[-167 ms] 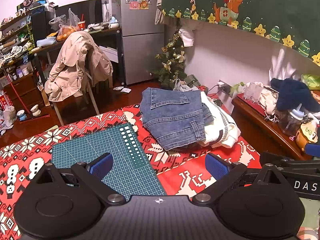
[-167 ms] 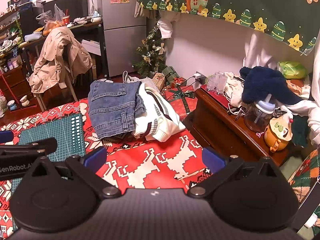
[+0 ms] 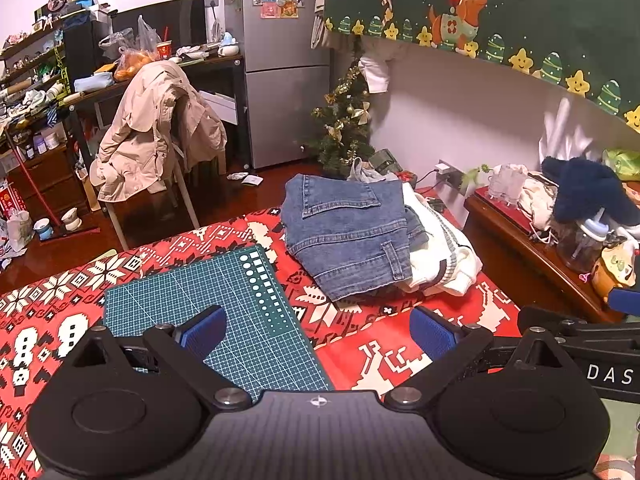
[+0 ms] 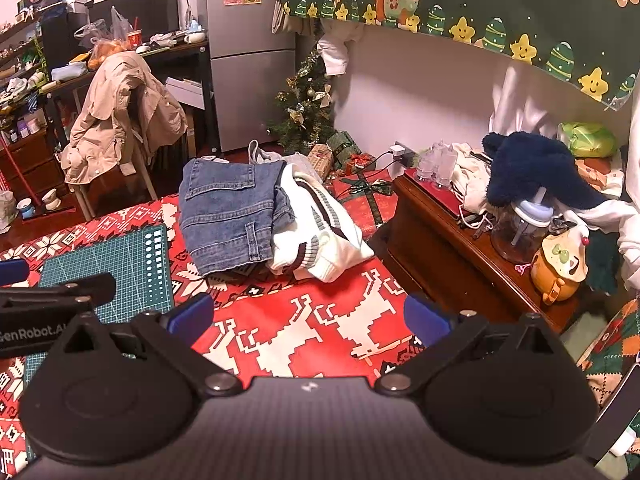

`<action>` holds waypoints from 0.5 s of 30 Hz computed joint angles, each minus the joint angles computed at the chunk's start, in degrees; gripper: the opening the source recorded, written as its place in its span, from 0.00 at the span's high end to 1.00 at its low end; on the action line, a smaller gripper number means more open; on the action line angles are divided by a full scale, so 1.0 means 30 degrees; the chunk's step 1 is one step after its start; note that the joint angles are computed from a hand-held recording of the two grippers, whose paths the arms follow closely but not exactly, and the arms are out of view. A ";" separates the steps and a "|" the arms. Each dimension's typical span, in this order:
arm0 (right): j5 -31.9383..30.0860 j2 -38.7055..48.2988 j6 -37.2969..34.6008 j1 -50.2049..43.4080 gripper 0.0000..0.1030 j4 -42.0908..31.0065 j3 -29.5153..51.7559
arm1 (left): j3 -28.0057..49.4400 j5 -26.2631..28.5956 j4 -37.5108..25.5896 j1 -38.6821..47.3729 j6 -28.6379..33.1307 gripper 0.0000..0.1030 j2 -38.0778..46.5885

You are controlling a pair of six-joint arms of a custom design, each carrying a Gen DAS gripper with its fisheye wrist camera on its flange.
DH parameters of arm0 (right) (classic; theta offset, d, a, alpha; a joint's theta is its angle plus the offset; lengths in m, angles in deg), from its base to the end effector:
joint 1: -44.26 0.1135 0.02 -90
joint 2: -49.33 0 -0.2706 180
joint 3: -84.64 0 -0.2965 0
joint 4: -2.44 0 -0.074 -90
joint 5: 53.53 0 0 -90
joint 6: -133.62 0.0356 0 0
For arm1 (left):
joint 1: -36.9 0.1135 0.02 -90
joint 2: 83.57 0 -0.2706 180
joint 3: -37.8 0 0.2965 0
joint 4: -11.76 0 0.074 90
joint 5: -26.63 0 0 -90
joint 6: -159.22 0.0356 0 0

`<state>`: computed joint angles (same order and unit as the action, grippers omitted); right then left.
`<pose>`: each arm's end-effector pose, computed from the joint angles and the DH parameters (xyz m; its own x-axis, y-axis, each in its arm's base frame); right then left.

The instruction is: Fold clothes

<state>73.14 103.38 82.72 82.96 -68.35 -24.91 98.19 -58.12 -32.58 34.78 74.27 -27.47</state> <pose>0.1735 0.1118 0.3329 -0.6375 0.1374 -0.7581 0.2216 0.9751 -0.0096 0.2482 -0.0124 0.2899 -0.6311 0.1111 -0.7677 0.1630 0.9866 0.0087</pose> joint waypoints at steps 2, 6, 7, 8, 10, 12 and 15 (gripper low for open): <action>0.0020 0.0050 -0.0032 0.0016 0.01 0.0048 0.0007 | -0.0357 -0.0226 0.0223 -0.0271 -0.0200 0.04 -0.0130; 0.0050 0.0148 -0.0112 0.0032 0.01 0.0158 0.0016 | -0.0466 -0.0180 0.0366 -0.0177 -0.0211 0.04 -0.0186; 0.0058 0.0173 -0.0133 0.0036 0.01 0.0185 0.0018 | -0.0450 -0.0114 0.0357 -0.0096 -0.0195 0.04 -0.0186; 0.0065 0.0198 -0.0153 0.0039 0.01 0.0212 0.0021 | -0.0417 -0.0014 0.0338 0.0030 -0.0155 0.04 -0.0171; 0.0055 0.0170 -0.0181 0.0057 0.01 0.0181 0.0051 | -0.0246 0.0106 0.0218 0.0197 -0.0048 0.04 -0.0067; -0.0184 0.0184 -0.0434 -0.0162 0.01 0.0118 0.0245 | -0.0248 0.0114 0.0234 0.0229 0.0047 0.04 -0.0057; -0.0228 0.0234 -0.0451 -0.0141 0.01 0.0045 0.0368 | -0.0140 0.0077 0.0198 0.0206 0.0099 0.04 0.0053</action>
<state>72.46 104.08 81.37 82.53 -68.21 -23.81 97.77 -57.89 -31.98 35.40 74.56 -27.32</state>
